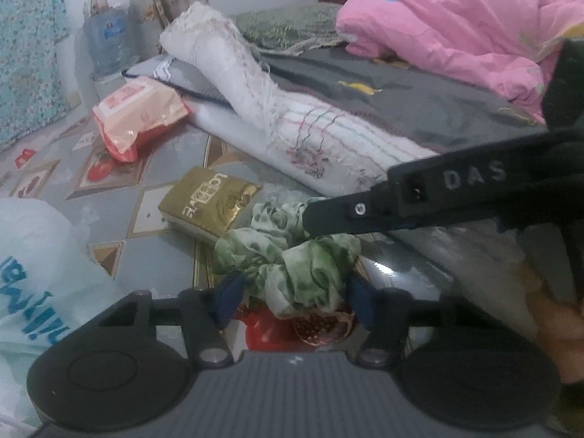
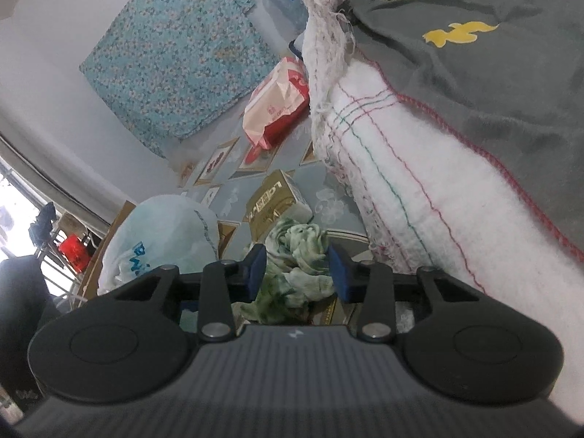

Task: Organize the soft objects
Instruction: 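Close both tools on the green floral cloth and lift it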

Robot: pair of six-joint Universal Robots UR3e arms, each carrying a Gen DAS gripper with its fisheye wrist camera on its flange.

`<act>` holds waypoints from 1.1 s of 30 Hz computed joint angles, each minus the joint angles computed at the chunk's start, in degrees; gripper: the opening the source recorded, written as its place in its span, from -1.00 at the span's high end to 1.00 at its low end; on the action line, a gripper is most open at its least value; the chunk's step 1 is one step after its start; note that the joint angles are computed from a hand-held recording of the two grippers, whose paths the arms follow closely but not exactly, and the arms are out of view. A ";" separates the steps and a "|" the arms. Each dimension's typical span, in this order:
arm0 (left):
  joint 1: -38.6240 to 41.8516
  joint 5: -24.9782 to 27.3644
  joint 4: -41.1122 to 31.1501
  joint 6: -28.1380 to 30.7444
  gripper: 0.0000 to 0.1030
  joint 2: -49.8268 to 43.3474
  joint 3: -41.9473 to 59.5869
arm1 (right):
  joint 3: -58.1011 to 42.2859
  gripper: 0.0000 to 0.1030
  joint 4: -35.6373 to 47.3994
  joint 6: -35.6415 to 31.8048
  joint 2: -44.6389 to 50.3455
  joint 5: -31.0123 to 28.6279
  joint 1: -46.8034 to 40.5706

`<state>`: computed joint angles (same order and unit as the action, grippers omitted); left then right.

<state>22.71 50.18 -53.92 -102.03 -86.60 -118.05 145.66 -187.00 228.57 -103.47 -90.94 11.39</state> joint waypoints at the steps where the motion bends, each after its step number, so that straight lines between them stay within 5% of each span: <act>1: -0.23 0.13 0.52 -0.34 -0.15 -0.45 0.00 | 0.19 0.32 -0.44 -0.32 0.32 0.53 -0.22; 10: 1.30 -1.53 -3.73 1.68 0.33 0.76 0.29 | 2.12 0.53 -4.69 -0.47 1.15 4.59 -1.53; 26: 19.03 -12.64 -39.94 25.84 0.33 11.98 8.20 | -6.49 0.49 -8.66 1.22 4.39 5.21 5.03; 29: 22.71 -14.79 -44.35 28.07 0.32 11.29 11.21 | -12.22 0.48 -7.70 -0.15 8.12 8.01 5.44; 33: 25.77 -17.64 -41.55 23.50 0.32 9.28 14.25 | -24.95 0.46 -3.04 -3.92 15.97 11.52 6.76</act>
<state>48.48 32.53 -95.46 -78.53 -77.32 -103.80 120.72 -190.05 224.65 -87.50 -79.42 18.15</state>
